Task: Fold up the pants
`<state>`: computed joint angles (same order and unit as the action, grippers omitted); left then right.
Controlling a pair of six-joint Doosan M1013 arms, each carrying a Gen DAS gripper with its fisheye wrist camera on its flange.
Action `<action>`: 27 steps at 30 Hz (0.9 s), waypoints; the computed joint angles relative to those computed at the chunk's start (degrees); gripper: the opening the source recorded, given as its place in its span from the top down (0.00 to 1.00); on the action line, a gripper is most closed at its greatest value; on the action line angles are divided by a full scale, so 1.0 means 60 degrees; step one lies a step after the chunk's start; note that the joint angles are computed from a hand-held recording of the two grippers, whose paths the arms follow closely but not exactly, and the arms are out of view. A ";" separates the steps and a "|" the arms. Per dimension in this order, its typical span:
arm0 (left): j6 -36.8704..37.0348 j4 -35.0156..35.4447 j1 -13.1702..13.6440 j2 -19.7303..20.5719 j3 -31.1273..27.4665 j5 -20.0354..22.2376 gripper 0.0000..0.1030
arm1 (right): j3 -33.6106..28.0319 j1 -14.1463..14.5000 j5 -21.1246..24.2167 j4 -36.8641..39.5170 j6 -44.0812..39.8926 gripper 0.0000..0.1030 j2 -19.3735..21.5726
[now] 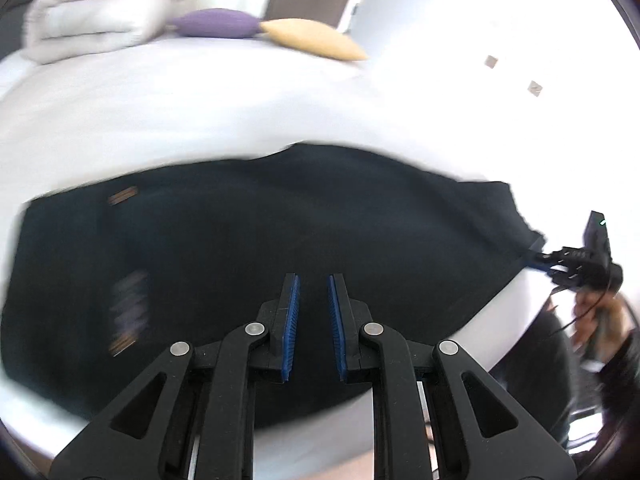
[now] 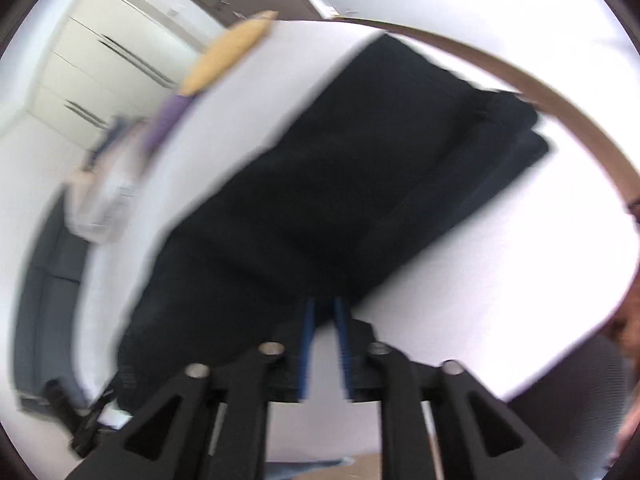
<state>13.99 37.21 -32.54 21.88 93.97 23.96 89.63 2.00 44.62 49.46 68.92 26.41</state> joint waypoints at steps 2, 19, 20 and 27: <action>0.2123 -0.1895 0.0188 0.0542 -0.0699 -0.0551 0.86 | -0.0180 0.0134 0.0434 0.1020 -0.1040 0.69 0.0143; 0.2432 -0.2420 -0.0078 0.1119 -0.0605 -0.0512 0.86 | 0.0679 -0.0448 -0.0992 0.2205 -0.0516 0.91 -0.0036; 0.2286 -0.2316 -0.0135 0.1088 -0.0548 -0.0526 0.86 | 0.0636 -0.0367 -0.0901 0.2608 -0.1003 0.85 -0.0087; 0.1965 -0.2004 -0.0298 0.1033 -0.0454 -0.0409 0.86 | -0.0502 0.0997 0.1534 0.3010 -0.1460 0.58 0.0743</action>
